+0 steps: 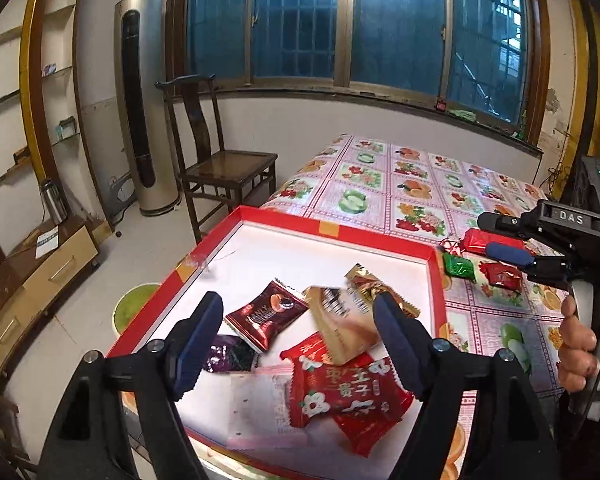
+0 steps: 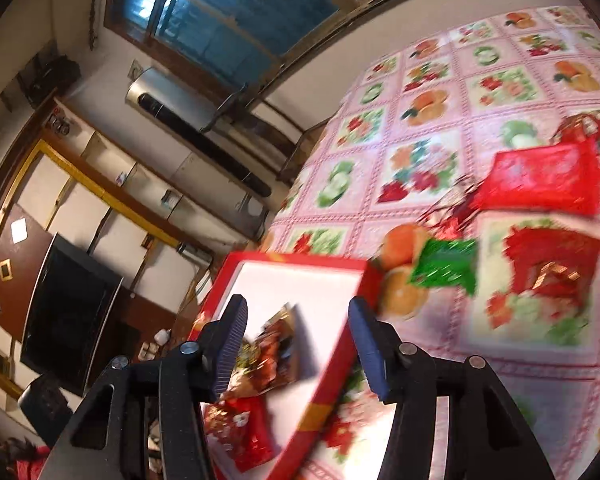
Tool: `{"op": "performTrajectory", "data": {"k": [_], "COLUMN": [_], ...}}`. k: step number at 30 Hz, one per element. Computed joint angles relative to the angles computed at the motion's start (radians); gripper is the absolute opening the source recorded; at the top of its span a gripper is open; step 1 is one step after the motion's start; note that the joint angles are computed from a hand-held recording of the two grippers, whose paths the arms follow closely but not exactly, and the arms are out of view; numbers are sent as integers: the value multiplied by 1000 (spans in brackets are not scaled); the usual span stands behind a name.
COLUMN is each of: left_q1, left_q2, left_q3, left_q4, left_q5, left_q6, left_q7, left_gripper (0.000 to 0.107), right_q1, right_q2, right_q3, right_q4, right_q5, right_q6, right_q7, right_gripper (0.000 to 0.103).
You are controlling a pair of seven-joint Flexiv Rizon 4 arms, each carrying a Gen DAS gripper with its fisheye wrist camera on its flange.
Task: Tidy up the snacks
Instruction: 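Grasp the pink LOTSO packet with the right gripper while the left gripper grasps a dark red packet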
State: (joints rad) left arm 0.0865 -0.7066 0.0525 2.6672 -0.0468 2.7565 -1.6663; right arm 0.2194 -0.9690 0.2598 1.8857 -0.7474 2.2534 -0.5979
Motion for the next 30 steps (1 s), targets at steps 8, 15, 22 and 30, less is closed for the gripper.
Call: {"op": "performTrajectory", "data": {"k": [8, 15, 22, 30], "left_q1": [-32, -77, -77, -84], "left_q2": [-7, 1, 8, 7], "left_q3": [-56, -80, -78, -82], "left_q4": [-57, -86, -87, -83], "left_q5": [57, 55, 55, 61], "left_q6": [-68, -160, -194, -212], "left_q7": [27, 36, 24, -1], "left_gripper": [81, 81, 81, 81], "right_q1": [217, 229, 312, 512], "right_q2": [134, 33, -5, 56], "right_q3": [-321, -367, -439, -616], "right_q4": [-19, -248, -265, -26], "right_q5": [487, 546, 519, 489], "right_q6": [-231, -512, -616, -494], "right_q7": [-170, -222, -210, -334], "right_gripper": [66, 71, 72, 72]}}
